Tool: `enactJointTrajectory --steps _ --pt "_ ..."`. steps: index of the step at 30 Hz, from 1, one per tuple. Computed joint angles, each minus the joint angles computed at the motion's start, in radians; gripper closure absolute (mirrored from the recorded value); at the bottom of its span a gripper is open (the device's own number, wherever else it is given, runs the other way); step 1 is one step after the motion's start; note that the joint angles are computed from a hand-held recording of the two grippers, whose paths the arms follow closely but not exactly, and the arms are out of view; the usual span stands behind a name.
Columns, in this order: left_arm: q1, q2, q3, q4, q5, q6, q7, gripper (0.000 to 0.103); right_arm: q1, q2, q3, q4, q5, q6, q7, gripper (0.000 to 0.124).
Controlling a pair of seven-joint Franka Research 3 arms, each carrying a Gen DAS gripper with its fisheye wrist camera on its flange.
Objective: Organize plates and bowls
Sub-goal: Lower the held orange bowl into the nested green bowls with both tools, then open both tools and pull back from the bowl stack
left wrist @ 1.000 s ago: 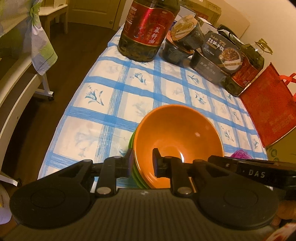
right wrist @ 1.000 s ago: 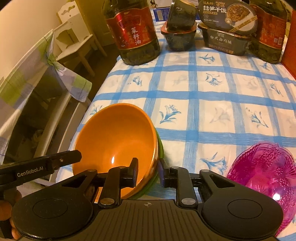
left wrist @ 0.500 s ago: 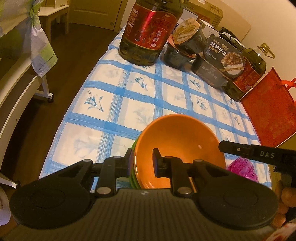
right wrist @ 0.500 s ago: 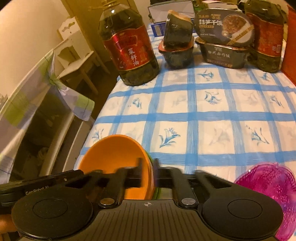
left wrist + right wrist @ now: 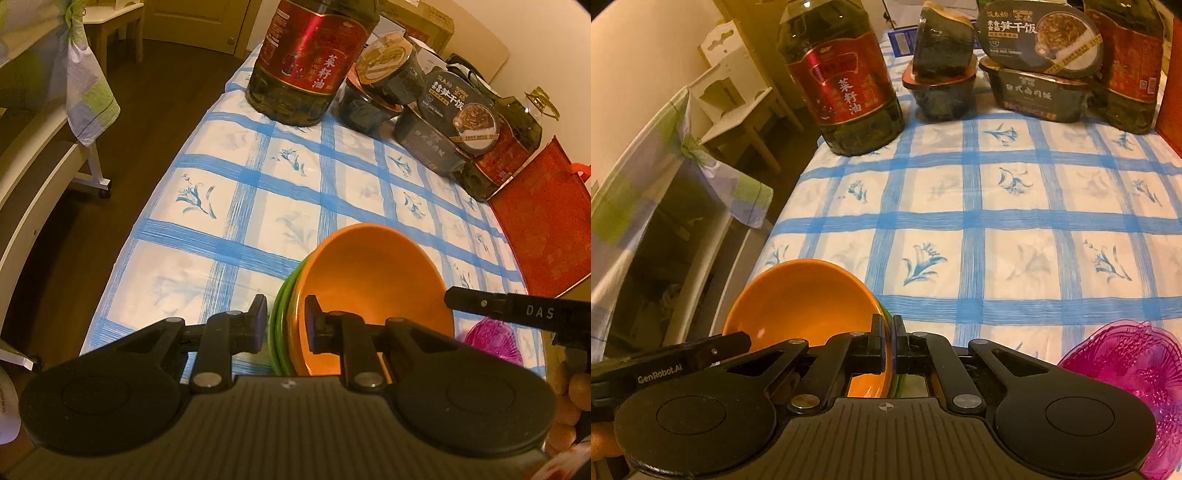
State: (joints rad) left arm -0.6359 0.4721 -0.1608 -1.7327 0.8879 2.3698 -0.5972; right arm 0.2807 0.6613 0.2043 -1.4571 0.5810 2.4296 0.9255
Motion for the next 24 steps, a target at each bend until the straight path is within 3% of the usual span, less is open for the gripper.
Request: enactJointTrajectory --steps 5,7,9,15,24 --pt "-0.016 -0.014 0.002 -0.007 0.024 -0.017 -0.036 0.085 -0.007 -0.033 0.005 -0.053 0.02 0.037 -0.02 0.115" --pt "-0.02 -0.019 -0.001 -0.008 0.034 -0.021 -0.051 0.085 -0.014 -0.052 0.01 -0.078 0.033 0.043 -0.033 0.102" --pt "-0.027 -0.024 -0.005 -0.009 0.044 -0.029 -0.068 0.085 -0.024 -0.083 0.016 -0.12 0.056 0.055 -0.053 0.079" --pt "-0.066 -0.051 -0.029 -0.017 0.082 -0.09 -0.122 0.085 -0.049 -0.202 0.016 -0.284 0.134 0.074 -0.112 0.07" --pt "-0.143 -0.025 -0.077 0.048 0.057 -0.23 -0.124 0.068 -0.056 -0.387 -0.028 -0.55 0.246 0.095 -0.196 0.064"
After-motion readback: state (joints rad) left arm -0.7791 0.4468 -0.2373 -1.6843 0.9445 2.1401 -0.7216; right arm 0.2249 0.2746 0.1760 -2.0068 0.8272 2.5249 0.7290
